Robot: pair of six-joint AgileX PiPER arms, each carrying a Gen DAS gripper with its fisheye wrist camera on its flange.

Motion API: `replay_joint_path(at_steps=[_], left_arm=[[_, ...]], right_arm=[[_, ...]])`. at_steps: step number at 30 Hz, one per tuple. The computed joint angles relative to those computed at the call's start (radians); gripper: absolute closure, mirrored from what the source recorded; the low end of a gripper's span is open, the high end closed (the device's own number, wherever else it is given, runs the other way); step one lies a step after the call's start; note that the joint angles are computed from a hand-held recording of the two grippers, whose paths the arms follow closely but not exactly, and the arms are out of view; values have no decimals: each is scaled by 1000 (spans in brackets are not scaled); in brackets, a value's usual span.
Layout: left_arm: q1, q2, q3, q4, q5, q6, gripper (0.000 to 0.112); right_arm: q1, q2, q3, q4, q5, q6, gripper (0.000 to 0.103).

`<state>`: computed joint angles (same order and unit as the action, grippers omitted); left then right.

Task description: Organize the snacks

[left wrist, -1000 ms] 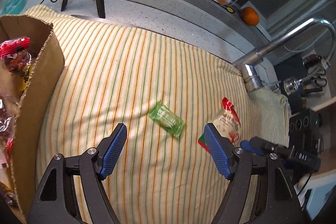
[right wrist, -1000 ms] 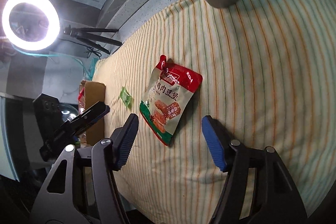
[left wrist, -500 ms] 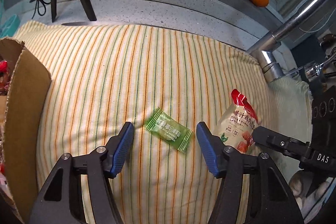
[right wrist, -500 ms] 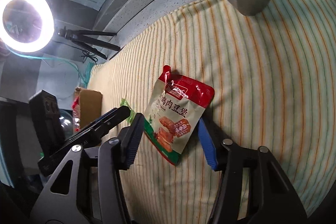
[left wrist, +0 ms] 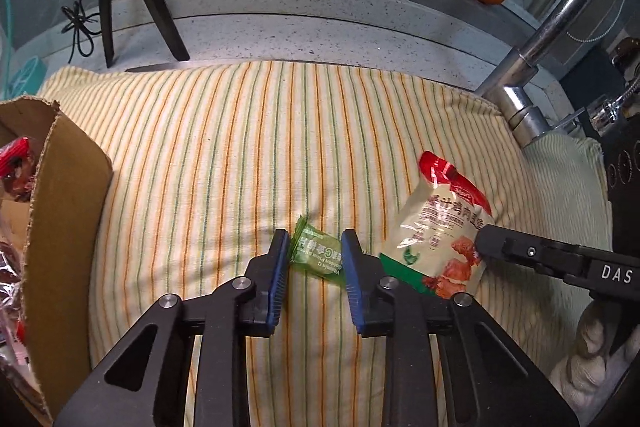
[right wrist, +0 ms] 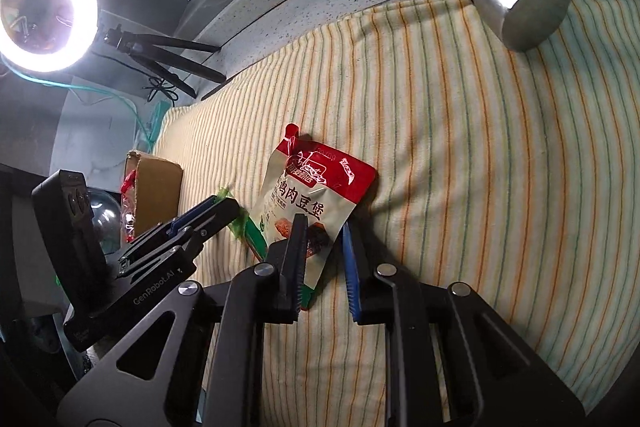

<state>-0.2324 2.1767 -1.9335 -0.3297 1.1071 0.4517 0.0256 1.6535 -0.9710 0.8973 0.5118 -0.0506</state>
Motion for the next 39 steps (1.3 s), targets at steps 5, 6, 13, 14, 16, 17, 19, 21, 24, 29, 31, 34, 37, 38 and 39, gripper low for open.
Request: replay_joint_path(at_steps=[5,6,13,14,16,17,19,21,24,29,31,34,37,38,39], left_arm=[[32,-18,31,-40,8,45,92],[36,-22,37,-44,6,49,94],[54,-53,91,-69,-14,73,102],[60,-48,84,-77,-6,69,102],[83,-43,78,-97,12,73,102],[95,-37,71,-113,29,87,102],[94,-43,79,-113,26,105,106],[103,-54,94,-126,29,119,108],[117,-63,107,-145,38,129,109],[139,-76,118,-163,43,125,112],[140,-87,125,-172,46,139,112],[142,-72,106,-180,59,141,112],[130,-52,81,-152,63,115,100],[121,-47,73,-127,67,105,94],[113,-48,76,-111,57,100,82]], right_arm=[[-19,26,4,210,39,-204,83],[-10,30,1,213,30,-206,83],[26,58,-28,208,-27,-186,88],[27,57,-31,198,-26,-179,89],[29,49,-37,168,-22,-163,91],[34,45,-39,149,-25,-147,91],[35,41,-46,122,-25,-121,92],[34,38,-46,126,-24,-119,93],[30,25,-38,138,-20,-129,95],[32,-8,-34,88,-16,-92,96],[39,-24,-36,48,-20,-58,97],[34,-26,-45,5,-3,-31,97],[31,-28,-35,-4,-6,-30,97],[30,-30,-31,2,-7,-37,97],[29,-32,-28,3,-7,-39,97]])
